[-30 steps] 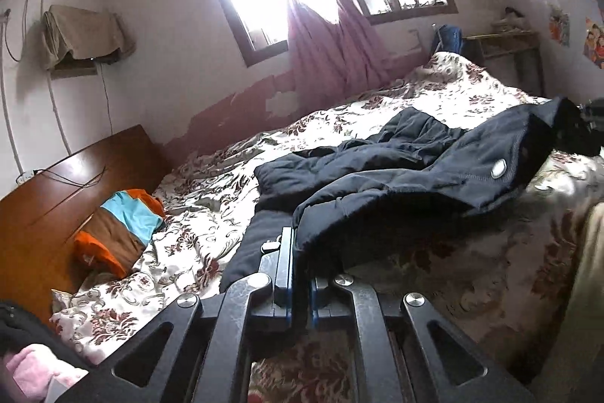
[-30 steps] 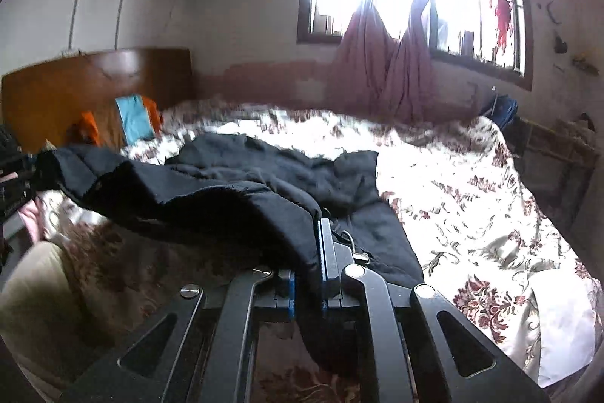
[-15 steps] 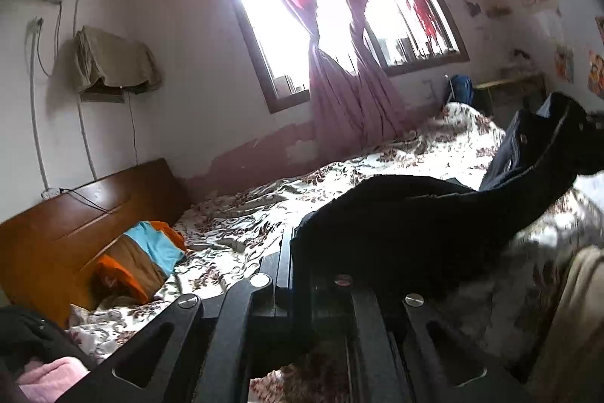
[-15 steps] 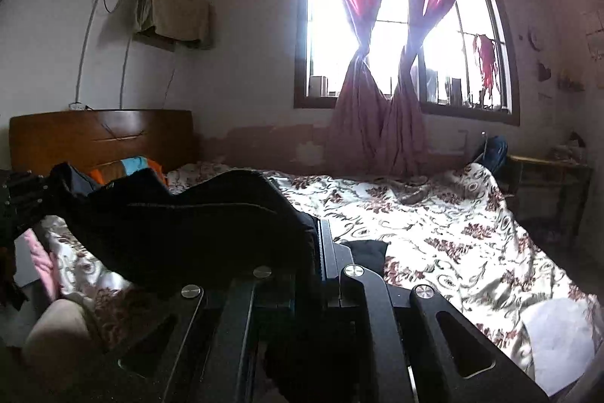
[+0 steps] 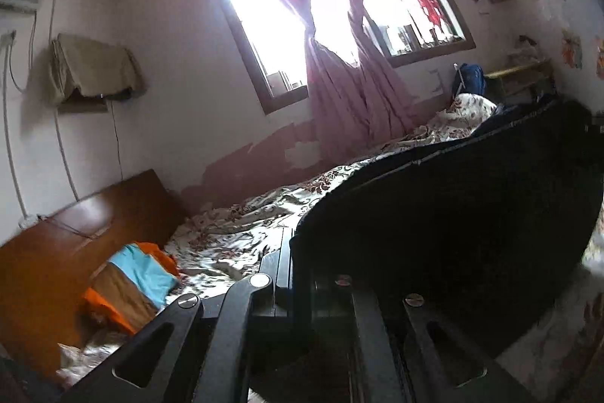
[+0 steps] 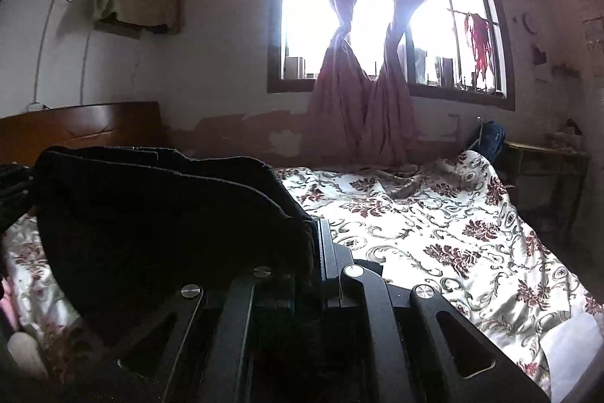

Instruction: Fold large clothes

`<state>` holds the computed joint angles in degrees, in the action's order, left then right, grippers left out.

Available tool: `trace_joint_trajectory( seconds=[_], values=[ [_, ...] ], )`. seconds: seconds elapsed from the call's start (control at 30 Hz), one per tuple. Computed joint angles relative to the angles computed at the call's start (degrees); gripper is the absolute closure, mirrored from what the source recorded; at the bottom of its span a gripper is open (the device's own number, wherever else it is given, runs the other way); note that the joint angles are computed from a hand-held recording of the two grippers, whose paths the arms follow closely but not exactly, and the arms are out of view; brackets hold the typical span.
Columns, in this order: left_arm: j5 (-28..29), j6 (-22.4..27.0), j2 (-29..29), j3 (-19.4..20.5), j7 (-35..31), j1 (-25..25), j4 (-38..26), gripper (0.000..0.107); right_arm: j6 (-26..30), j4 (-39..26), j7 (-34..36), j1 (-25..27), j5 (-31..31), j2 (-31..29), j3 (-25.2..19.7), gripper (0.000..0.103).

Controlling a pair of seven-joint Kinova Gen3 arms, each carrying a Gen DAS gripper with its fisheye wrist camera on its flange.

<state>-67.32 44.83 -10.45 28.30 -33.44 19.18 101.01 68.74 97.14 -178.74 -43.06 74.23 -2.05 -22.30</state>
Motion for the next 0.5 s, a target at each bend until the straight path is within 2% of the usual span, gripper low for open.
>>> trace_joint_trajectory(
  seconds=[0.1, 0.27, 0.43, 0.5],
  values=[
    [-3.48, -0.7, 3.76, -0.49, 3.89, -0.37, -1.45, 0.102, -4.28, -1.18, 0.66, 1.99, 0.28, 2.5, 2.69, 0.096],
    [-5.26, -2.13, 11.38, -4.88, 5.79, 1.27, -6.12, 0.102, -10.6, -5.03, 4.03, 4.33, -2.36, 7.77, 7.62, 0.096],
    [0.51, -4.45, 17.06, -9.28, 3.77, 2.33, -10.01, 0.102, -14.74, -6.82, 4.3, 4.46, -6.01, 11.95, 11.65, 0.096],
    [0.35, -5.31, 18.61, -10.99, 4.85, 3.29, -10.3, 0.102, -15.5, -7.18, 4.46, 4.08, -6.24, 13.15, 12.95, 0.096]
  ],
)
